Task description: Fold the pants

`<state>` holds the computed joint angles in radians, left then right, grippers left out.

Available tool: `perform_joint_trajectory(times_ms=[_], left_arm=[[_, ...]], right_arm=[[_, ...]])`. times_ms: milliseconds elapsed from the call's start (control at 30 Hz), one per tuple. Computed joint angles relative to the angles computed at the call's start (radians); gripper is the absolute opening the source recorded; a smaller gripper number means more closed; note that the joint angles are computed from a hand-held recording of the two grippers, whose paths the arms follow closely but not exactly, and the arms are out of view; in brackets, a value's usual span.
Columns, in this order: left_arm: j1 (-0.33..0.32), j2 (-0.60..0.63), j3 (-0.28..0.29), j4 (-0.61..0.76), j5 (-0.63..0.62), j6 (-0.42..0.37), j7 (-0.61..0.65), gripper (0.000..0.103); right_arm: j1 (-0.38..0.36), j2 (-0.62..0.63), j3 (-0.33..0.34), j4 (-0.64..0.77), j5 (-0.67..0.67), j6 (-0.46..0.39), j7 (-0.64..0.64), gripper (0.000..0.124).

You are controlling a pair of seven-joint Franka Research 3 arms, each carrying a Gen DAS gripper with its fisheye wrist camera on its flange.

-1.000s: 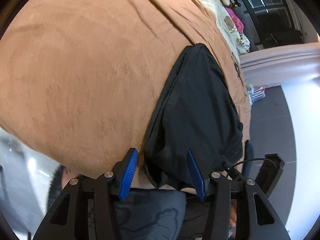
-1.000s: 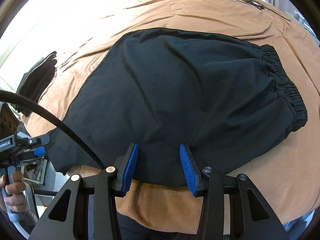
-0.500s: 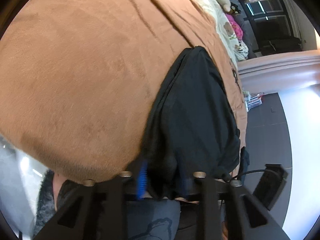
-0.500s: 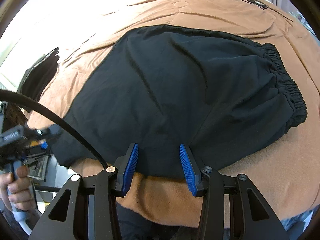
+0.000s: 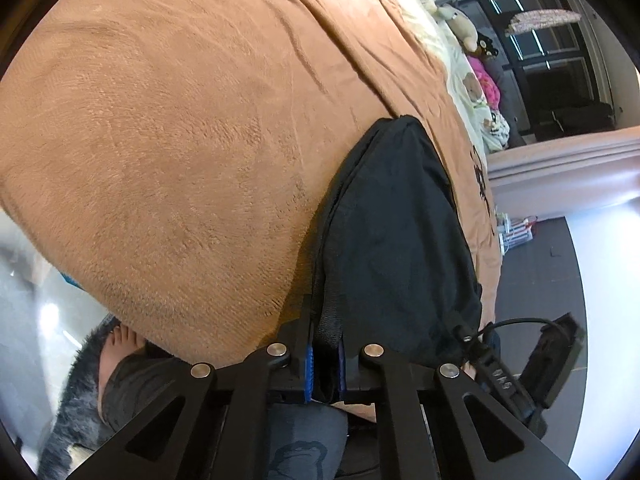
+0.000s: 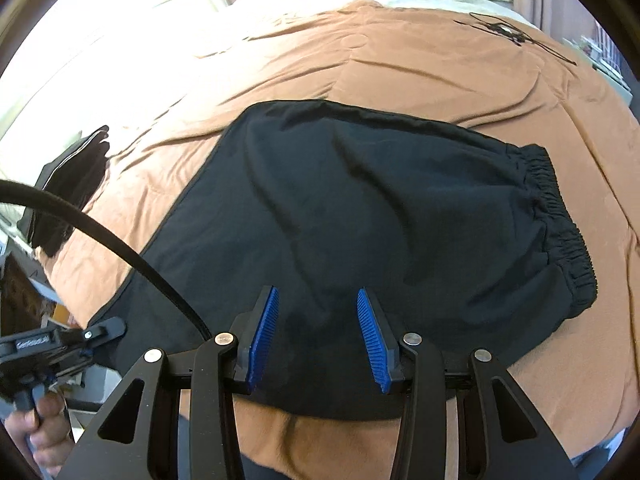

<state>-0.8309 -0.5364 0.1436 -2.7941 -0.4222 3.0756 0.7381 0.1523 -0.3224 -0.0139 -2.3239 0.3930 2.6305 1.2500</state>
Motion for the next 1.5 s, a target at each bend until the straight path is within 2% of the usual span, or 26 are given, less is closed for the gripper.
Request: perform_joint_trajectory(times_ms=[100,167,233,267,367,500,600,733,933,1167,1300,1367,1433,1500], left_arm=[[0.043,-0.006,-0.046,-0.003,0.015,-0.004,-0.041,0.008],[0.053,-0.009,-0.055,-0.003,0.027,-0.012,-0.051,0.009],[0.061,0.005,-0.054,0.017,0.045,-0.051,-0.044,0.009],[0.065,0.013,-0.052,0.029,0.047,-0.077,-0.033,0.009],[0.026,0.02,-0.016,0.031,-0.014,-0.061,0.017,0.014],[0.029,0.032,-0.018,0.036,-0.056,-0.062,0.046,0.014],[0.059,0.038,-0.053,0.032,-0.065,-0.057,0.039,0.012],[0.082,0.043,-0.083,0.033,-0.07,-0.055,0.013,0.009],[0.12,0.042,-0.123,0.032,-0.052,-0.064,-0.04,0.009],[0.15,0.037,-0.153,0.031,-0.013,-0.076,-0.096,0.009],[0.114,0.037,-0.112,0.035,-0.019,-0.078,-0.065,0.009],[0.08,0.04,-0.067,0.046,-0.038,-0.095,-0.014,0.015],[0.029,0.045,-0.015,0.051,-0.085,-0.078,0.057,0.023],[0.003,0.052,0.013,0.061,-0.121,-0.073,0.115,0.026]], right_arm=[[0.008,0.013,-0.003,-0.015,0.015,-0.03,0.003,0.039],[0.01,-0.005,0.0,-0.043,0.02,-0.007,-0.002,0.037],[0.019,-0.013,-0.012,-0.043,0.035,-0.03,-0.028,0.037],[0.02,-0.014,-0.016,-0.038,0.041,-0.041,-0.036,0.03],[0.025,-0.013,-0.04,-0.009,0.093,-0.079,-0.073,0.026],[0.014,0.018,-0.036,0.039,0.104,-0.069,-0.089,0.024],[0.009,0.047,-0.027,0.072,0.105,-0.08,-0.086,0.018],[-0.009,0.146,-0.007,0.163,0.055,-0.086,-0.034,0.016],[-0.023,0.293,0.015,0.314,-0.092,-0.072,0.08,0.015],[-0.028,0.475,0.009,0.551,-0.107,-0.177,0.126,0.015],[-0.032,0.568,0.008,0.686,-0.108,-0.229,0.137,0.015],[-0.037,0.6,0.009,0.736,-0.101,-0.25,0.143,0.015],[-0.042,0.63,0.009,0.778,-0.094,-0.26,0.146,0.015],[-0.046,0.65,0.01,0.808,-0.084,-0.263,0.158,0.015]])
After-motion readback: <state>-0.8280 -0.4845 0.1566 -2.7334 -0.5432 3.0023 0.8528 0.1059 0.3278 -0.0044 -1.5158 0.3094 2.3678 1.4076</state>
